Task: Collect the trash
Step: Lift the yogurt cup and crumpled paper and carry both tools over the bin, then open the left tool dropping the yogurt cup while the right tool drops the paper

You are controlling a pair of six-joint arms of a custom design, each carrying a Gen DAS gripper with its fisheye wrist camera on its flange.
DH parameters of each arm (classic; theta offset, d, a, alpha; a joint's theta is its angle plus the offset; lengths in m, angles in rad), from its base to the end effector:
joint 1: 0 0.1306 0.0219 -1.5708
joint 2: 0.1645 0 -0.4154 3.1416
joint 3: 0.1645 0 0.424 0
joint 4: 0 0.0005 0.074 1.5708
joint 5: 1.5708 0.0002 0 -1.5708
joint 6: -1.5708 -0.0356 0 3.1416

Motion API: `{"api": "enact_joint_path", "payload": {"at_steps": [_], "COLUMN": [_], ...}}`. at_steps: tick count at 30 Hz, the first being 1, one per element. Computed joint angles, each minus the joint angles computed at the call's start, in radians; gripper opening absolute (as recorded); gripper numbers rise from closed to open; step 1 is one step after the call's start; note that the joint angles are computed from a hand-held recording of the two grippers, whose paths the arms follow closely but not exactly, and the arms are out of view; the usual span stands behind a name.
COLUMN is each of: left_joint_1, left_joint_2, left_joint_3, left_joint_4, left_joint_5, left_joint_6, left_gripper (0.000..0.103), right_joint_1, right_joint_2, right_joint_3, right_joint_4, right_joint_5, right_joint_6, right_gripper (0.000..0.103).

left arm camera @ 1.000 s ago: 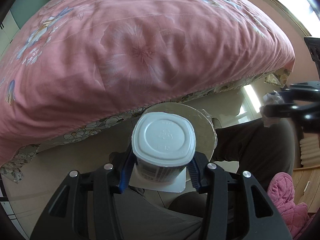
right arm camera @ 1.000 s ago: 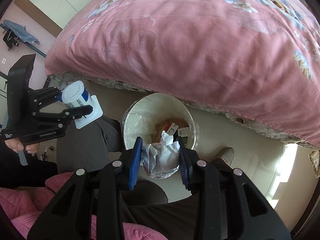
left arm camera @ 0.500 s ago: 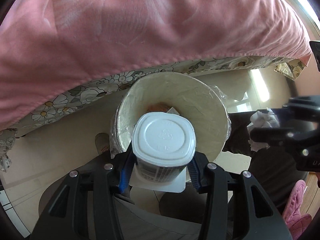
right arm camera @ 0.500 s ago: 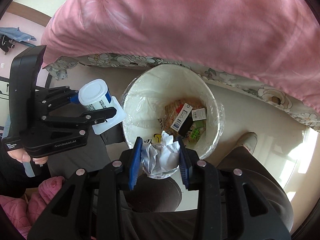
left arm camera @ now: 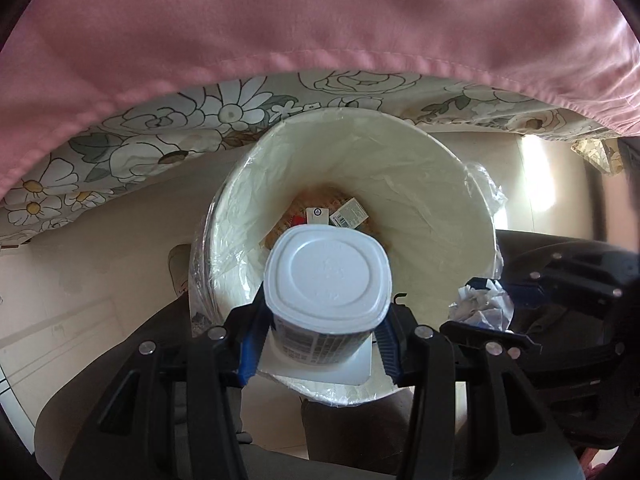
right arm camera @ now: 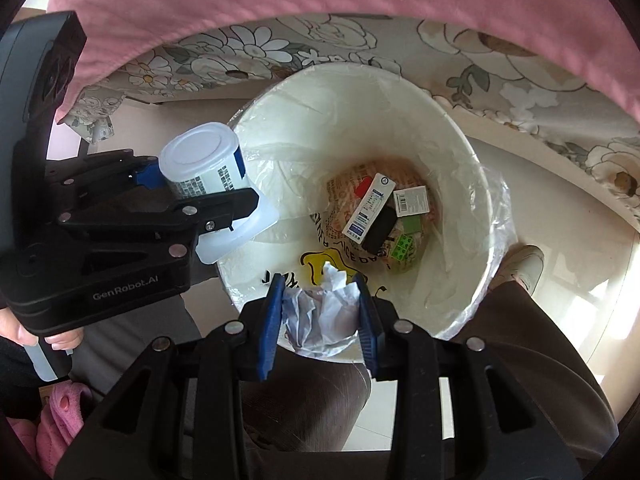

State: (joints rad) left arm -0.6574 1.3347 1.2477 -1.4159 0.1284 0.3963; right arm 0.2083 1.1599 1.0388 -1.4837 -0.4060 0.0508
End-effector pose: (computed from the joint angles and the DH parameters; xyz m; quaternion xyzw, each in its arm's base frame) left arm 0.3308 -0.2617 0.3990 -0.1320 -0.9886 0.0725 0.0030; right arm 0.3275 0.0831 0.3756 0.1231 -0.9716 -0.1996 0.0325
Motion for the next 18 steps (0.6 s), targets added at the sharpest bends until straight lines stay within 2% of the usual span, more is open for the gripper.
{"api": "enact_joint_path", "payload": {"at_steps": [8,18], "left_joint_1": [0.01,0.025], "left_joint_2": [0.057,0.112], "left_joint_3": [-0.023,-0.028], "left_joint_4": [0.031,0.057], "left_joint_5": [0.028,0.051], "left_joint_6": [0.027,0.038], "left_gripper": [0.05,0.05], "right_joint_1": [0.041,0.044], "right_joint_2": [0.063,0.129], "right_joint_3": [-0.037,-0.074], "right_joint_4": [0.084,0.155], "right_joint_5": [0.047,0.104], "right_joint_6": [-0.056,-0.067], "right_gripper": [0.036,0.036]}}
